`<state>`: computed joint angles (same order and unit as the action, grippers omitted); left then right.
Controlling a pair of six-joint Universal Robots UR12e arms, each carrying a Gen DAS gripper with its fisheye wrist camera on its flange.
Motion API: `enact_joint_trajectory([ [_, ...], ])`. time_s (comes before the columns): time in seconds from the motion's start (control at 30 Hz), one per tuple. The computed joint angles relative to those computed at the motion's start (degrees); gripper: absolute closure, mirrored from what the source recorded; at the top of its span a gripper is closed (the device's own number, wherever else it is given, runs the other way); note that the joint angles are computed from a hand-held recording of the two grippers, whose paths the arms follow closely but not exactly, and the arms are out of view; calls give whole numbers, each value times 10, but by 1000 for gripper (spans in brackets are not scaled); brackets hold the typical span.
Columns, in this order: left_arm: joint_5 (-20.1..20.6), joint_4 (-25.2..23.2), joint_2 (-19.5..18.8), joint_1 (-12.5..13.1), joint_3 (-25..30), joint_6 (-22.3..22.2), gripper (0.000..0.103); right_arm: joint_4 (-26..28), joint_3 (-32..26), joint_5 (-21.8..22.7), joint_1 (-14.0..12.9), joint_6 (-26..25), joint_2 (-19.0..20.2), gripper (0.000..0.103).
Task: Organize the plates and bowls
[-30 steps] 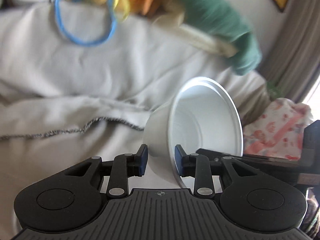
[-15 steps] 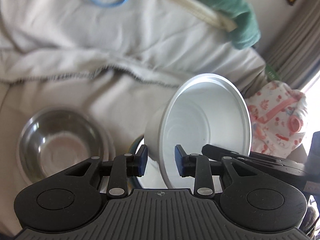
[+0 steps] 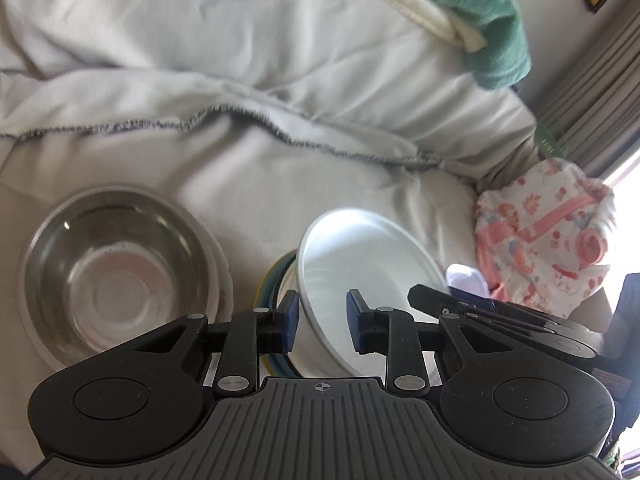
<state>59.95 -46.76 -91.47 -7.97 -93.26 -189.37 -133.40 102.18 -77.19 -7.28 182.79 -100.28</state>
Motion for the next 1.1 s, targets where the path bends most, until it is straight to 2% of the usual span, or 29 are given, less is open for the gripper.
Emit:
enact_joint_trajectory([
  [0.1,-20,52,15,20,-20,-9,74,-19,-7,-34,12,-1,-2,60],
  [0.17,1,89,27,34,-34,-17,74,-60,-6,-53,22,5,-3,47],
  [0.2,25,103,32,39,-41,-18,74,-87,-6,-55,27,13,-3,33],
  [0.23,57,110,37,43,-47,-19,74,-103,-9,-52,31,18,0,25],
  [0.3,125,97,40,47,-52,-20,74,-82,-33,-20,38,12,12,24],
  [0.37,153,75,39,58,-58,-38,74,-10,-75,22,46,-9,37,24],
  [0.43,133,61,36,76,-68,-57,74,53,-115,26,66,-24,67,24],
  [0.5,118,57,34,88,-79,-74,74,85,-147,-21,99,-47,100,25],
  [0.57,127,55,32,90,-85,-79,74,107,-171,-67,126,-75,128,25],
  [0.7,122,41,25,92,-86,-73,74,167,-217,-116,157,-98,177,25],
  [0.93,80,40,19,100,-94,-75,74,241,-269,-192,181,-87,238,25],
  [1.1,54,52,20,109,-101,-83,74,292,-291,-164,179,-55,255,25],
])
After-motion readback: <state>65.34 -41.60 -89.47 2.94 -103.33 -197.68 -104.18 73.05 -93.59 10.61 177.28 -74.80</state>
